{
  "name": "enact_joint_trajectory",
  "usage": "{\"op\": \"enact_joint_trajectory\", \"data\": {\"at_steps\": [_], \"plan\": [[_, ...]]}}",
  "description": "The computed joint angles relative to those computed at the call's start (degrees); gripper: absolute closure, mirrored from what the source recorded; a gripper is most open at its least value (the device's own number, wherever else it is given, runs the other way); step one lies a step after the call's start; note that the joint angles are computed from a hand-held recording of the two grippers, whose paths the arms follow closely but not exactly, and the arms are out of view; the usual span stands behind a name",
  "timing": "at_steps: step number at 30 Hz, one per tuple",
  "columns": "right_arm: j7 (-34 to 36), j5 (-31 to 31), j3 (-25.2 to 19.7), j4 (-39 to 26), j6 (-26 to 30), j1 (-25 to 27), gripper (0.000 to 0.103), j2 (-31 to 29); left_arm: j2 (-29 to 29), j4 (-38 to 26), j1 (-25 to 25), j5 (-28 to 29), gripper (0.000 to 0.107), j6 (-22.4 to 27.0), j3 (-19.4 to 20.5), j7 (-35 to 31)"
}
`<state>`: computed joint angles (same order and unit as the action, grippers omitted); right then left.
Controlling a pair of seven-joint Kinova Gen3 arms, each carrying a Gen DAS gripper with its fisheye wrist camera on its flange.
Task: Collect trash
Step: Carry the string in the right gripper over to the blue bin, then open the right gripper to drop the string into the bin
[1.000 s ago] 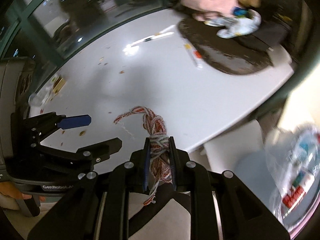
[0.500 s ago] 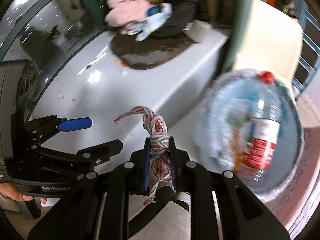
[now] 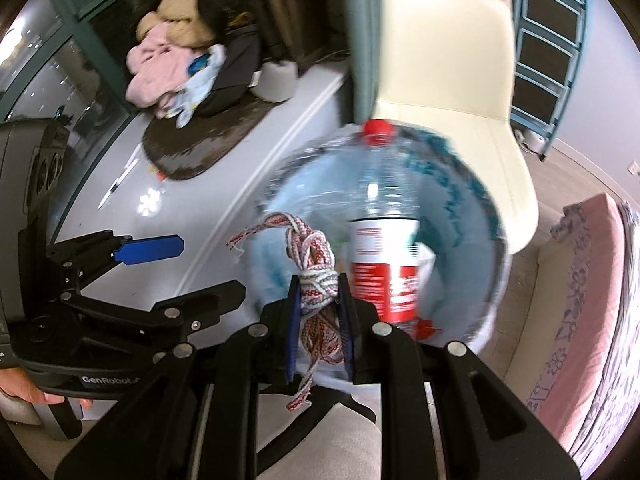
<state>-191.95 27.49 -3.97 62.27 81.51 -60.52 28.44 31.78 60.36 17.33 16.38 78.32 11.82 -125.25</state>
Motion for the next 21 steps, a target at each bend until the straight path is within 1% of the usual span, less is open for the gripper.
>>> {"op": "enact_joint_trajectory", "data": {"at_steps": [3,11,14,18,21], "plan": [[-1.96,-0.39,-0.24,4.13,-1.53,0.39,0.085,-2.00,1.04,-0.82,2.02,-0.68,0.026,-0.03,0.21,0.98],[-2.98,-1.48,-2.31,10.99,-5.36,3.29,0.085,-5.13,2.99,-1.78,4.88,-2.03,0.026,-0.35,0.03,3.94],[-3.54,-1.74,-2.66,11.80,-5.99,3.90,0.085,-5.43,3.44,-2.31,5.27,-2.42,0.026,-0.58,-0.08,4.93],[-1.85,-2.18,-2.87,11.05,-5.47,4.80,0.085,-4.89,3.84,-2.85,5.45,-2.94,0.026,-0.72,-0.26,5.97],[-1.10,-2.49,-2.68,10.11,-4.50,4.94,0.081,-4.19,4.07,-3.27,5.28,-3.21,0.026,-0.58,-0.40,6.61]]}}
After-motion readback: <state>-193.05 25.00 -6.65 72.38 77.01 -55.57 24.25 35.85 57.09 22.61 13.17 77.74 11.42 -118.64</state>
